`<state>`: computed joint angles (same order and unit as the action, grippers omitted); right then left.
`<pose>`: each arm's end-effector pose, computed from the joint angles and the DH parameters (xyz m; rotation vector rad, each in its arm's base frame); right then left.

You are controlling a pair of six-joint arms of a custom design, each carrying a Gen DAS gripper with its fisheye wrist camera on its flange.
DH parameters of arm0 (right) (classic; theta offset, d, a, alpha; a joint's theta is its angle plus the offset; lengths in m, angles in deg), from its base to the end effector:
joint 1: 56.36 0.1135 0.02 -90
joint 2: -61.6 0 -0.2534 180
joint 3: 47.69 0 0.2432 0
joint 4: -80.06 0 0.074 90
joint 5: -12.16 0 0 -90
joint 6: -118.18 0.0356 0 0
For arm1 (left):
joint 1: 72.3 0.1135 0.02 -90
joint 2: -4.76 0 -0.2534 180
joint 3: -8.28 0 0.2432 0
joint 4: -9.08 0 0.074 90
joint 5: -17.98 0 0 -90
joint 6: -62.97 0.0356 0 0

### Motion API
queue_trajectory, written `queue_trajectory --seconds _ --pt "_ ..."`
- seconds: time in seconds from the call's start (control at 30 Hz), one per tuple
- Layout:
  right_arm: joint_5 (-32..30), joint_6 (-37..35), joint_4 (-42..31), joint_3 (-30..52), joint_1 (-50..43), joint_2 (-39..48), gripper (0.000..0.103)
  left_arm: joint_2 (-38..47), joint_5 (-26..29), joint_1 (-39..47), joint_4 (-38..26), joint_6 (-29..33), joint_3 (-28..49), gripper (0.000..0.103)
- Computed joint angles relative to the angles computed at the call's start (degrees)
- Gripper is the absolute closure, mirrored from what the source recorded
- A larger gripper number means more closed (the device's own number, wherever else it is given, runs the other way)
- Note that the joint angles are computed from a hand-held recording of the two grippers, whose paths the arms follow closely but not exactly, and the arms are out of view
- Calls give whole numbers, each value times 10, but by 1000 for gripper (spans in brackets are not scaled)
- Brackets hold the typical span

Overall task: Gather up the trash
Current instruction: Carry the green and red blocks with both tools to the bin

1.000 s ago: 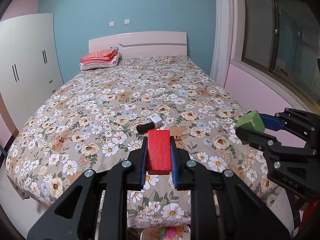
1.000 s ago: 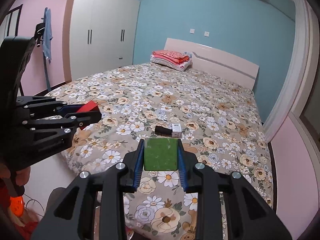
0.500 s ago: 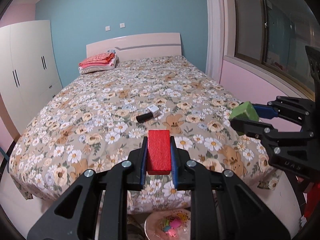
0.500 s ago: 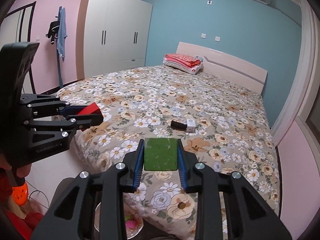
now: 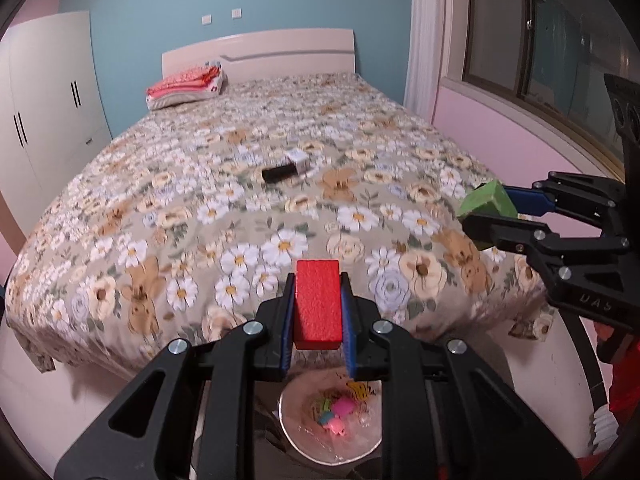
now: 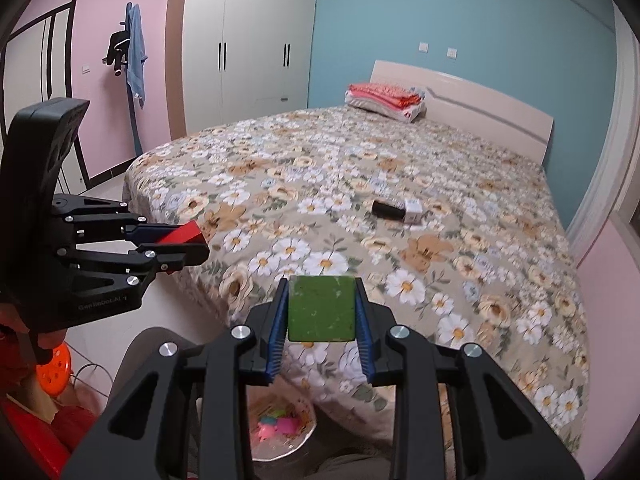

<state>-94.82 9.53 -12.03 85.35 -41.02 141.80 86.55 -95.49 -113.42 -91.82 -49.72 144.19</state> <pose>0.1973 0.0649 0.4887 -0.8036 2.0885 0.3025 0.1595 -0.1204 0.4836 0.1812 2.2970 -0.0758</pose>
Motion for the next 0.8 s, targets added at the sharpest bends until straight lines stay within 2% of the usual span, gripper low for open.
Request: queue_trajectory --seconds 0.27,0.53,0.8 --pt "14 16 49 -170 22 -58 71 -86 52 34 89 -8 -225 83" --pt "26 37 85 -312 45 -89 71 -132 105 74 149 0 -387 83" --pt "35 49 124 -437 68 -96 71 -138 160 101 219 -2 -538 83"
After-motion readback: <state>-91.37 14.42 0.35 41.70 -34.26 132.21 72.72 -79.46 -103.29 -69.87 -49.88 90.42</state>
